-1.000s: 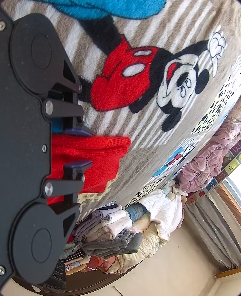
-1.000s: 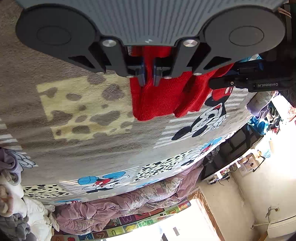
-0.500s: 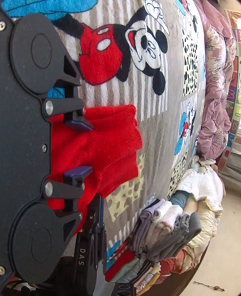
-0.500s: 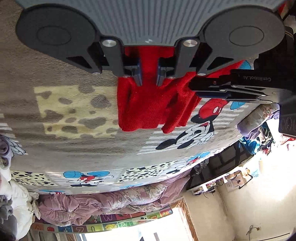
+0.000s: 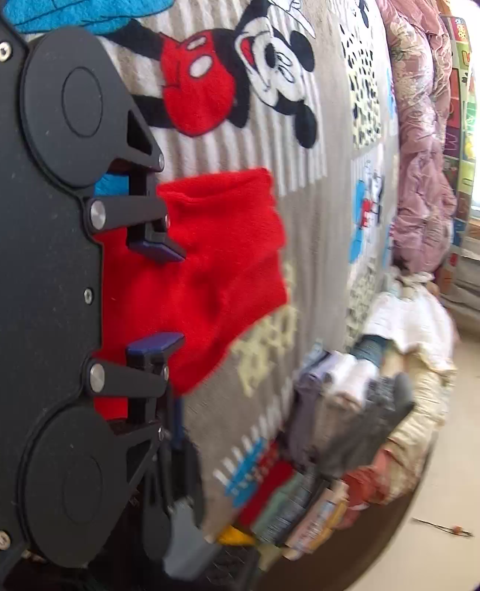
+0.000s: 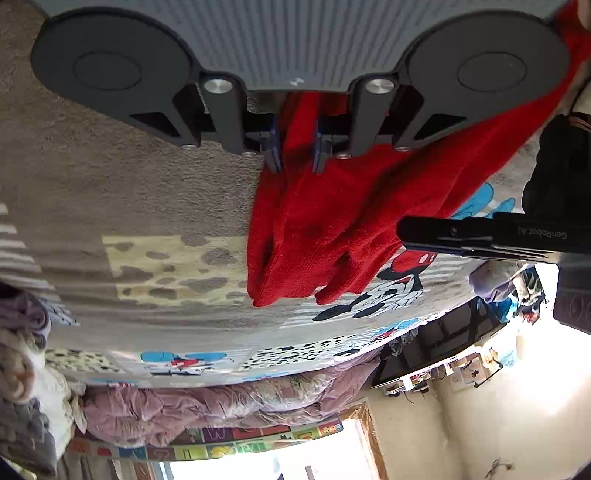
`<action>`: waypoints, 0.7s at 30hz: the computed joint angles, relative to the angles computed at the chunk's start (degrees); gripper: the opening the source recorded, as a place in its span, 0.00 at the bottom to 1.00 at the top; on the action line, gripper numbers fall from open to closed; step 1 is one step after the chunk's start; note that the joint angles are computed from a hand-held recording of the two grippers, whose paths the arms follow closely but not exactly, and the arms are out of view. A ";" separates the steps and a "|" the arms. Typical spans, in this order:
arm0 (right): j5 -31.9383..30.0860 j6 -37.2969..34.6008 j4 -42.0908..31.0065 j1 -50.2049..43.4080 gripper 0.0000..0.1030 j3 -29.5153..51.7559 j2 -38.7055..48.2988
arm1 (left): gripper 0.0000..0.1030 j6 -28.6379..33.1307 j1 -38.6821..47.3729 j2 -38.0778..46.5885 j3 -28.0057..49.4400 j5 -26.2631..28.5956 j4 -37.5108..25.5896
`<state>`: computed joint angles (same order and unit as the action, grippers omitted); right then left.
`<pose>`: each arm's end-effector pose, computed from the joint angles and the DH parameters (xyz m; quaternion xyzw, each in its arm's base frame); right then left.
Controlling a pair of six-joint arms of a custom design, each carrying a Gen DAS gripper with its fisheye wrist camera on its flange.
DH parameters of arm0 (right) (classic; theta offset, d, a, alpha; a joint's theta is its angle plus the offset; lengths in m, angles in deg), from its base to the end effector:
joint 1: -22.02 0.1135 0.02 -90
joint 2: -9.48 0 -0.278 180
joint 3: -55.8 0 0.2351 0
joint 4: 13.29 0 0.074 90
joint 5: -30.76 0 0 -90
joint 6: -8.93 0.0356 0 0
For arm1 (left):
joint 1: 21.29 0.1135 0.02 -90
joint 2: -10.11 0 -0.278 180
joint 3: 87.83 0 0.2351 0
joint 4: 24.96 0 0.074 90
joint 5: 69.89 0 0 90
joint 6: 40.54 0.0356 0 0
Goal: Fold clothes
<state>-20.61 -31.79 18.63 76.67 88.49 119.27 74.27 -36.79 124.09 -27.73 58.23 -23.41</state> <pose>0.1560 0.1816 0.0737 0.0851 0.8774 0.0950 0.4625 0.3159 -0.1104 0.0969 0.4072 0.8035 -0.2833 0.3292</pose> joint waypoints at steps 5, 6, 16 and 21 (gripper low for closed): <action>12.54 7.52 -15.89 8.45 0.20 3.12 -5.29 | 0.41 0.90 1.17 -1.15 -4.61 1.76 6.94; 15.81 11.60 -21.69 11.60 0.20 4.28 -6.40 | 0.41 0.92 1.35 -1.83 -5.75 1.77 8.17; 22.44 47.73 -70.33 38.63 0.31 18.14 -6.67 | 0.41 0.31 4.96 -19.58 -25.46 -1.82 16.33; 19.55 71.48 -97.80 51.46 0.37 29.26 3.16 | 0.53 4.42 11.65 -37.61 -40.38 -2.24 20.66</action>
<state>-1.06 39.69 -79.16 128.13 117.75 122.44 78.69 -25.15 86.47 -68.11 55.99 -2.74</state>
